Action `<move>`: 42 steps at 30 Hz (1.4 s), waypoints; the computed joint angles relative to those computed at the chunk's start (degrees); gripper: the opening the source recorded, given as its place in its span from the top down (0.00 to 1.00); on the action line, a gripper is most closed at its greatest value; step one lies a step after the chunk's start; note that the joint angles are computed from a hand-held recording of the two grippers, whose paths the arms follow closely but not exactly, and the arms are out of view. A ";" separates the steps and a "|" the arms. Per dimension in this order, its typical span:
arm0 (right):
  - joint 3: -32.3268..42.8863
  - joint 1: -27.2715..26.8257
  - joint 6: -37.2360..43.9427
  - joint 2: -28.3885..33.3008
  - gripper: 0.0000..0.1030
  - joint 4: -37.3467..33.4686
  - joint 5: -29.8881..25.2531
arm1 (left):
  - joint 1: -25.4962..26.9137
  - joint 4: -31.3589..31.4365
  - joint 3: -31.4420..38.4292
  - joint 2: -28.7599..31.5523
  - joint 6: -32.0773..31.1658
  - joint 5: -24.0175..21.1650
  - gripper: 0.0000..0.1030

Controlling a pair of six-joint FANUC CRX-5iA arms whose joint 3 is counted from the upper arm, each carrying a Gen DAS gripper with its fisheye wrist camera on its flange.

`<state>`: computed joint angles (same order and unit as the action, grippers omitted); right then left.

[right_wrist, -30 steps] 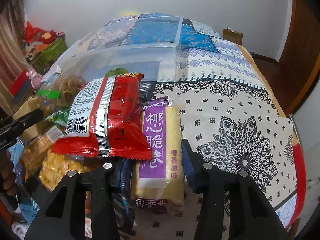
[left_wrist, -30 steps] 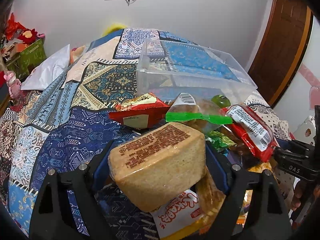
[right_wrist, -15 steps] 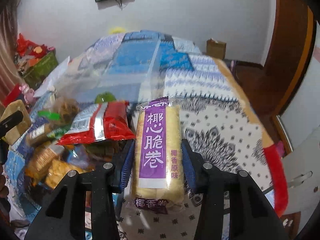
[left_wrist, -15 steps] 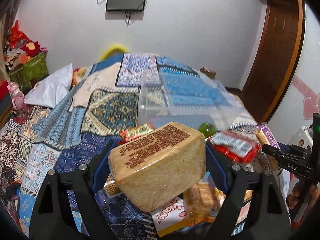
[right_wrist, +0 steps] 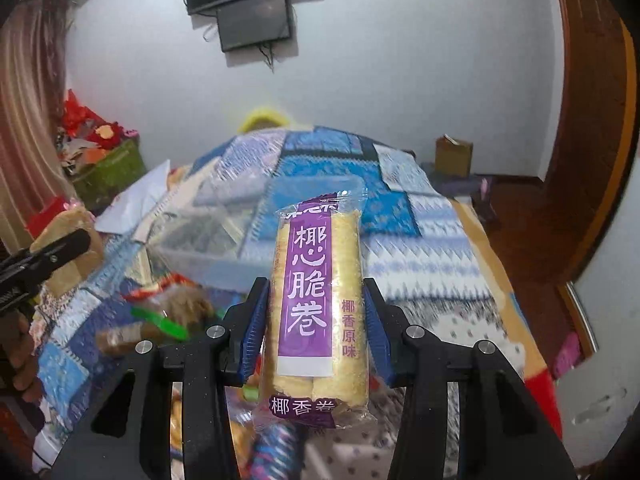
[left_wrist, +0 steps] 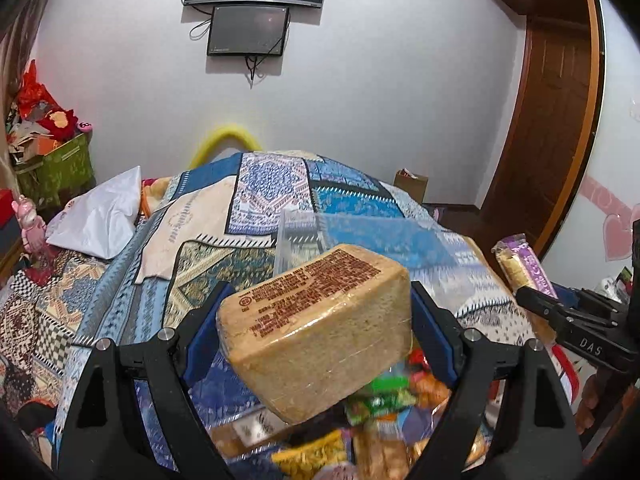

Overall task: Organize snacks
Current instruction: 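Lift the bread loaf with the left tool while the right tool carries the coconut rolls toward the clear box, then open both tools to drop the bread loaf and coconut rolls into the clear box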

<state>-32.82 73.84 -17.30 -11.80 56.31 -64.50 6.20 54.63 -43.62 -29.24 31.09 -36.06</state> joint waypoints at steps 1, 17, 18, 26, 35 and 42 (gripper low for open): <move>0.33 -1.05 0.35 0.47 0.59 0.79 1.14 | -0.49 0.38 0.65 1.00 0.02 0.29 0.18; 4.49 -13.40 5.92 6.73 0.59 2.45 14.37 | -8.82 -5.72 12.62 17.63 3.75 6.23 0.18; 4.76 -13.85 6.48 7.00 0.59 1.96 14.85 | -8.86 -6.51 13.68 18.85 4.67 5.44 0.18; 8.58 -17.01 14.54 11.17 0.59 -6.31 18.33 | -9.91 -16.79 23.33 29.27 14.72 -0.19 0.18; 12.50 -18.67 23.24 14.82 0.59 -15.61 18.07 | -10.79 -26.04 30.54 35.91 22.98 -6.83 0.17; 13.26 -18.92 25.83 14.93 0.59 -18.56 17.91 | -10.68 -24.93 29.64 35.37 21.00 -6.19 0.17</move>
